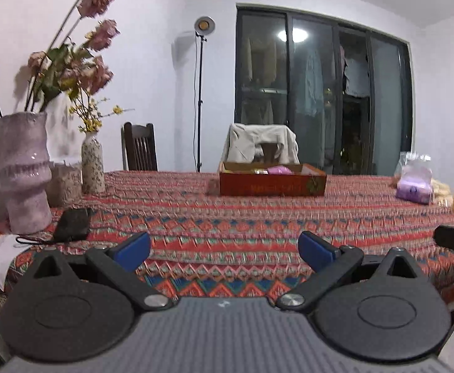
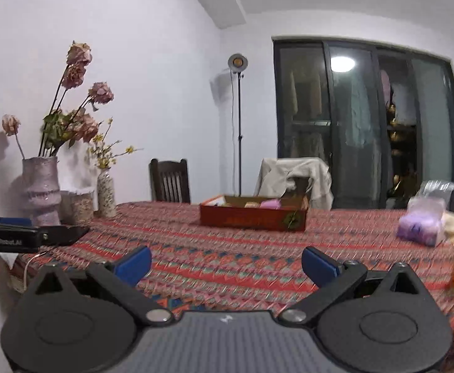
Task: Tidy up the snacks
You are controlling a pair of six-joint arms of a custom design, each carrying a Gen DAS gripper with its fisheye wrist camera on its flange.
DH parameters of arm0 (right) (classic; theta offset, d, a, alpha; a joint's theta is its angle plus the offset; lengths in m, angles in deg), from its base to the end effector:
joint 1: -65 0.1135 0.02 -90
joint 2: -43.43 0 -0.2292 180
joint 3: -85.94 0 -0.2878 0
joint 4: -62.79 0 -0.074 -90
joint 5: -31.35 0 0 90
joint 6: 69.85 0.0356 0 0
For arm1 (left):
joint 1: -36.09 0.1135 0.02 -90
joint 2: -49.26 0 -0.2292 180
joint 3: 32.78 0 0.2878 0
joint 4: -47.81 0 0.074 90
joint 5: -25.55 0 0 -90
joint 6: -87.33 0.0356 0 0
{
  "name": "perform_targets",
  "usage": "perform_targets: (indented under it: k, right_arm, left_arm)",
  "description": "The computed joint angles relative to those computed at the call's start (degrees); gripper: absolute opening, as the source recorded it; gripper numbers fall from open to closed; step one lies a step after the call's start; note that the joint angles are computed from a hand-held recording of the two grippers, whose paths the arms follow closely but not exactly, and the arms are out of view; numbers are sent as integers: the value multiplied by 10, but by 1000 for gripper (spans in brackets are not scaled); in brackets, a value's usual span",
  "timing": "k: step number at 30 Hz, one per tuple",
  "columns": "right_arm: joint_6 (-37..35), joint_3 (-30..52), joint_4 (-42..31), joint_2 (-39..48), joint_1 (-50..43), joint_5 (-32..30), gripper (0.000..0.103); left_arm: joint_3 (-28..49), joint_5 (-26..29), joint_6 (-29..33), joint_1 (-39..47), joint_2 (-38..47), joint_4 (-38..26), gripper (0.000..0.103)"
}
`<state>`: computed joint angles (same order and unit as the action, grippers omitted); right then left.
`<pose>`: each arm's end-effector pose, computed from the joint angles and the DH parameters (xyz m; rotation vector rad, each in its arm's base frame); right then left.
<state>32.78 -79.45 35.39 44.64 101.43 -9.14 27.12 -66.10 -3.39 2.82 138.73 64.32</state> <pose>0.1489 0.0762 0.1615 0.2383 1.7145 -0.1549 0.3141 -0.2048 0.1759 0.4890 1.7492 -0.3968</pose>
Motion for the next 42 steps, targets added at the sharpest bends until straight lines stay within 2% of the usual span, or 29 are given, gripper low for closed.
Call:
perform_targets:
  k: [5,11,26,42]
  right_arm:
    - [36,-10,75,119,-31,-34,103]
    - [67,-11,138,207,-47,-62,103]
    - [62,-22,108,157,-51,-64,103]
    - [61,-21,114,170,-48,-55,103]
  left_arm:
    - [15,0,-8,-10,44,-2,103]
    - [15,1,-5,-20,56,-1,103]
    - [14,13,1,-20,51,-2,103]
    - [17,20,-1,-16,52,-9,103]
